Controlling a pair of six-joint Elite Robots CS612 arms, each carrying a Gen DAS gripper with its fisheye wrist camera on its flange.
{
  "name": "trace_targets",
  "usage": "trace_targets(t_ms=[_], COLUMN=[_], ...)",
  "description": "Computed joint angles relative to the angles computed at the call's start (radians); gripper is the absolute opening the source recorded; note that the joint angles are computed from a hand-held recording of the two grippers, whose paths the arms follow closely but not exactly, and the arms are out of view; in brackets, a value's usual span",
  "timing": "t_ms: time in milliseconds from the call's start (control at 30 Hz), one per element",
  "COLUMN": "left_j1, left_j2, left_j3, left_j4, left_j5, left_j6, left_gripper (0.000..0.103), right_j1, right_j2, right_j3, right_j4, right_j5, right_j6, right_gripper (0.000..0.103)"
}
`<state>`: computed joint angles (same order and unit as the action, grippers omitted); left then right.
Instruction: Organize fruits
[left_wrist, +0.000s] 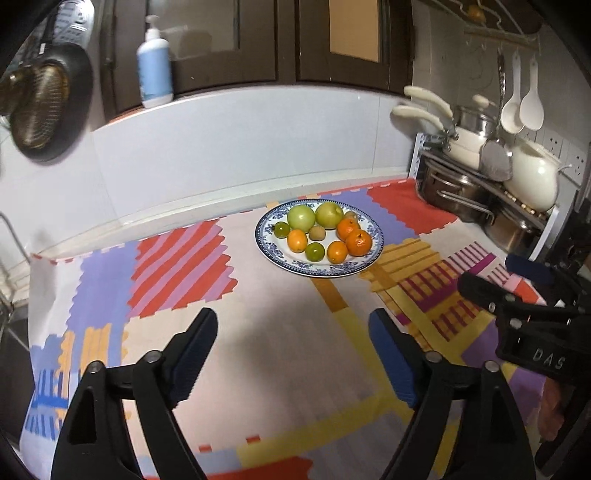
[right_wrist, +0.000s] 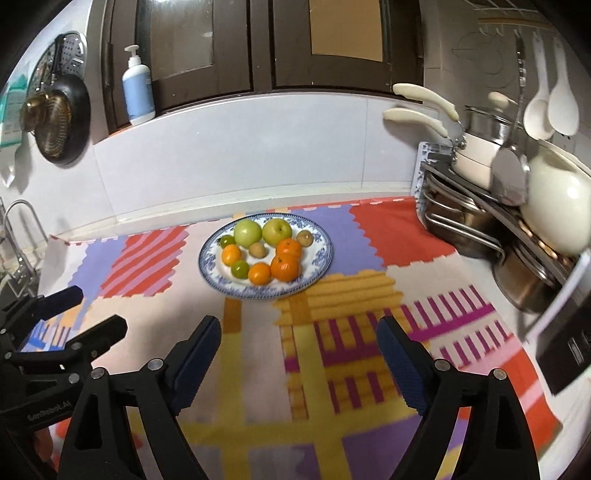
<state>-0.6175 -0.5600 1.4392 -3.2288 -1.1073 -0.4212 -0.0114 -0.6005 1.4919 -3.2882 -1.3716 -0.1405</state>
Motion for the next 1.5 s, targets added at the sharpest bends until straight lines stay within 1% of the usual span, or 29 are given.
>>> trace_targets(t_ms=[100, 133, 200, 300, 567, 1033, 1167, 1500], left_j1=[-0.017, -0.021, -0.028, -0.040, -0.058, -0.061, -0.059, -0.062], left_j2=[-0.018, -0.022, -0.029, -0.040, -0.057, -0.062, -0.061, -0.055], left_j3=[0.039, 0.049, 0.068, 0.092, 0.135, 0.156, 0.154, 0.144], left_j4=[-0.033, -0.047, -0.068, -0.088, -0.137, -0.163, -0.161, -0.166], left_j5=[0.044, 0.054, 0.072, 0.104, 0.161, 0.177, 0.165, 0.173], left_j6=[-0.005, -0.008, -0.016, -0.017, -0.020, -0.033, -0.027, -0.001], left_gripper=[0.092, 0.092, 0.096, 0.098, 0.100, 0.101, 0.101, 0.102], right_j1=[-0.004, -0.006, -0.006, -0.006, -0.010, -0.005, -0.004, -0.005], right_j2=[-0.022, -0.029, -0.039, -0.054, -0.077, -0.086, -0.085, -0.085], right_j3=[0.049, 0.064, 0.088, 0.118, 0.164, 0.179, 0.179, 0.175], right_j4=[-0.027, -0.036, -0.060, -0.085, -0.117, -0.143, -0.143, -0.136], right_j5=[0.008, 0.010, 0.002, -0.007, 0.020, 0.035, 0.035, 0.029], right_j6=[0.006, 0.003, -0.003, -0.007, -0.009, -0.026, -0.023, -0.010], right_gripper=[0.086, 0.086, 0.087, 0.086, 0.086, 0.086, 0.086, 0.086])
